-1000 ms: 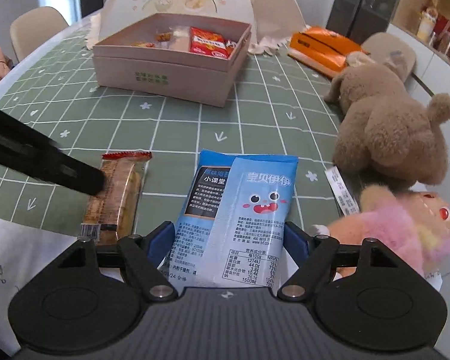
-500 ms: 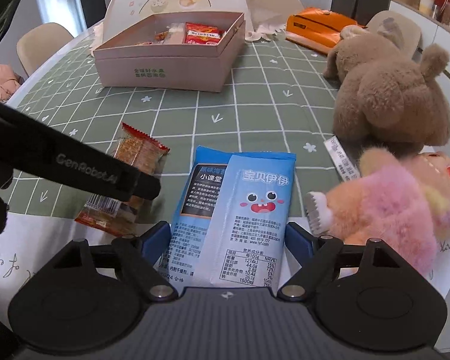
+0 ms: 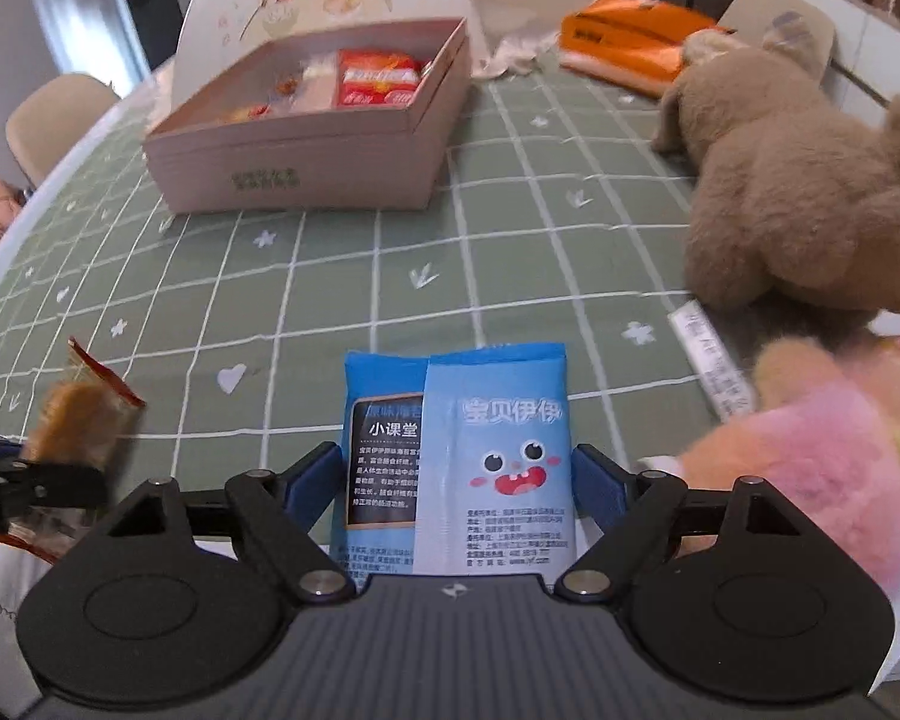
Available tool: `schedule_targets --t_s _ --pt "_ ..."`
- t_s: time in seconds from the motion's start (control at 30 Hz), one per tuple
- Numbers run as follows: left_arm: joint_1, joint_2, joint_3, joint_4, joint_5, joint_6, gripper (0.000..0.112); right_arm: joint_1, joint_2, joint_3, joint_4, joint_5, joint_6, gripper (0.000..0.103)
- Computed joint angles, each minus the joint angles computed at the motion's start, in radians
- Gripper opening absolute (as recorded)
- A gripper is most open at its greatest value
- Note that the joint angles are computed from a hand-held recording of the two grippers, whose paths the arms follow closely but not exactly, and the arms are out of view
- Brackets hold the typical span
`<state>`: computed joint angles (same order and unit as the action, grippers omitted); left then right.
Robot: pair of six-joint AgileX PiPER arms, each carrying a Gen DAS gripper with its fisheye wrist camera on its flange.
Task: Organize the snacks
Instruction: 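Carry both packets over the pink box and open the left gripper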
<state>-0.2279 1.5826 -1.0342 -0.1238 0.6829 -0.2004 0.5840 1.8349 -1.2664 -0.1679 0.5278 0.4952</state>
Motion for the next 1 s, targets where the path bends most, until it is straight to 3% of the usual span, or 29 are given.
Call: schedule_targets --t_s 0.1,0.3,0.47,0.53,0.6,0.67,0.83,0.93,1.0 --pt "0.025 -0.013 0.013 -0.025 -0.003 0.026 0.026 0.044 0.028 -0.050 -0.047 0.047 0.017 0.086" --pt "0.041 -0.001 0.016 -0.069 -0.007 0.066 0.026 0.061 0.018 -0.041 -0.030 0.054 -0.005 0.086" --pt "0.065 0.017 0.007 -0.127 0.001 0.136 0.026 0.045 -0.029 -0.024 0.055 0.064 -0.097 0.078" --pt "0.095 0.022 -0.012 -0.190 0.023 0.189 0.025 0.038 -0.069 -0.023 0.084 0.049 -0.135 0.078" --pt "0.167 0.012 -0.045 -0.345 0.058 0.308 0.025 0.024 -0.113 -0.040 0.101 0.029 -0.163 0.078" --pt "0.238 0.006 -0.140 -0.469 0.111 0.408 0.025 0.007 -0.147 -0.084 0.090 0.020 -0.157 0.078" --pt "0.295 0.098 -0.522 -0.500 0.152 0.450 0.025 -0.035 -0.194 -0.223 0.097 -0.008 -0.167 0.079" --pt "0.308 0.247 -0.789 -0.558 0.168 0.438 0.026 -0.032 -0.183 -0.296 0.029 0.004 -0.119 0.079" --pt "0.328 0.391 -0.975 -0.625 0.235 0.395 0.027 -0.024 -0.170 -0.333 -0.019 0.032 -0.083 0.080"
